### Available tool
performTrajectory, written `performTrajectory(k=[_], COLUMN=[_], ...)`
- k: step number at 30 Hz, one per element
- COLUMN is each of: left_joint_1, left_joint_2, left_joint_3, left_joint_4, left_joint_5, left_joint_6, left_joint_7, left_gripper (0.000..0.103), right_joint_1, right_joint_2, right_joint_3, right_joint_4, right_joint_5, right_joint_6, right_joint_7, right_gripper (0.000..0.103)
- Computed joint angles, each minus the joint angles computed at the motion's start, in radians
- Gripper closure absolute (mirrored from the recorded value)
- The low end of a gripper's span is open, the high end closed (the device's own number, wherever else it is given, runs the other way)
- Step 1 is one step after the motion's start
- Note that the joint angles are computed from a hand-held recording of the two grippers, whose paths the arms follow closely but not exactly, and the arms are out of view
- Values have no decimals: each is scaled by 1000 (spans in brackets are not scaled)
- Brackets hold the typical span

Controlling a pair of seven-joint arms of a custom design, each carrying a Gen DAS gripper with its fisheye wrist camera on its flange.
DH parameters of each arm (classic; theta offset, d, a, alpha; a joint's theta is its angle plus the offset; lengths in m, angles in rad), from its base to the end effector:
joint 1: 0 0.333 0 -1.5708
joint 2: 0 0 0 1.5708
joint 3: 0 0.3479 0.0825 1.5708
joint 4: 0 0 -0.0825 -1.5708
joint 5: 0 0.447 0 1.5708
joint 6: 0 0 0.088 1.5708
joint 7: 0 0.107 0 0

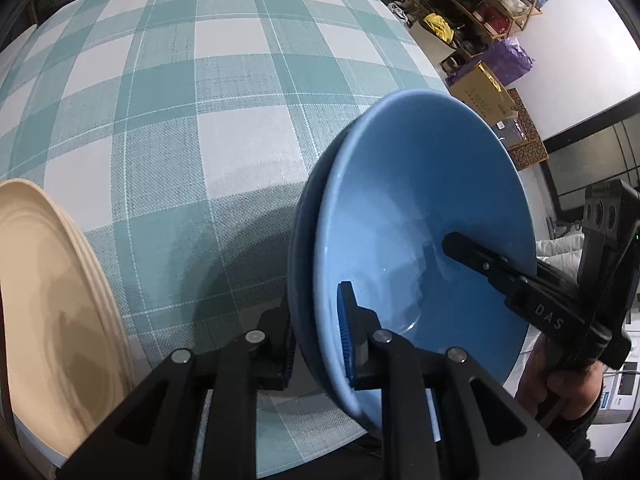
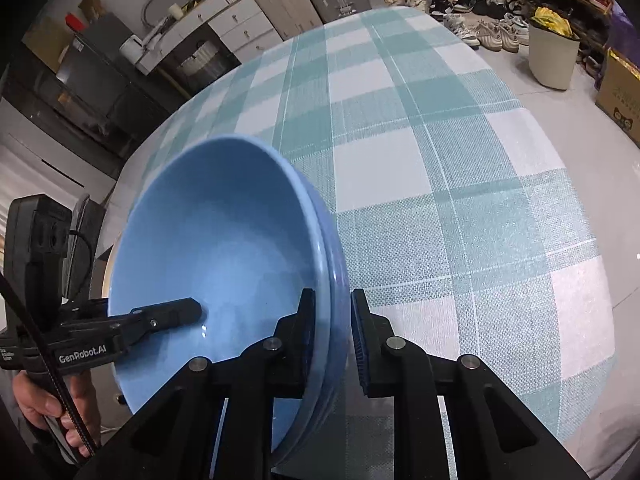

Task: Organize plates and bowls
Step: 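Lift the nested blue bowl stack with both tools, tilting it up, then carry the blue bowl stack with both tools over the cream plate stack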

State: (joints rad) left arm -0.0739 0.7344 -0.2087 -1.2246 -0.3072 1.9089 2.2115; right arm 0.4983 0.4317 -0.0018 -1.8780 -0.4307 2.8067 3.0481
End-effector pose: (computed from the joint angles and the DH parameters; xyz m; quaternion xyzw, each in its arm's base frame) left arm 0.7969 -0.2069 0.3468 0.3836 -0.8986 0.1645 0.1353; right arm 0.6339 0.3663 0.3191 -0.4461 0.8540 -0.0676 0.2590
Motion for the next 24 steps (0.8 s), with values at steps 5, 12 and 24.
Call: performTrajectory(k=[5,12,24], left_joint_1=[4,-15,-2], left_joint_2=[13,3,25], left_joint_3=[3,14,16], left_joint_4=[29,29,73], left_joint_5=[-8,42,41], left_joint_6=[-47,-64,-108], left_joint_7=[-38,-31,-62], left_gripper=[85,87,88], right_joint_1=[-9,-45,-55], right_joint_2=[3,11,26], right_joint_3=[15,52,60], right_joint_4=[-3,27,63], right_joint_5=[30,112,136], right_joint_6=[2,-46,-71], right_joint_7=[-13,-98,-158], right_gripper=[88,91,92])
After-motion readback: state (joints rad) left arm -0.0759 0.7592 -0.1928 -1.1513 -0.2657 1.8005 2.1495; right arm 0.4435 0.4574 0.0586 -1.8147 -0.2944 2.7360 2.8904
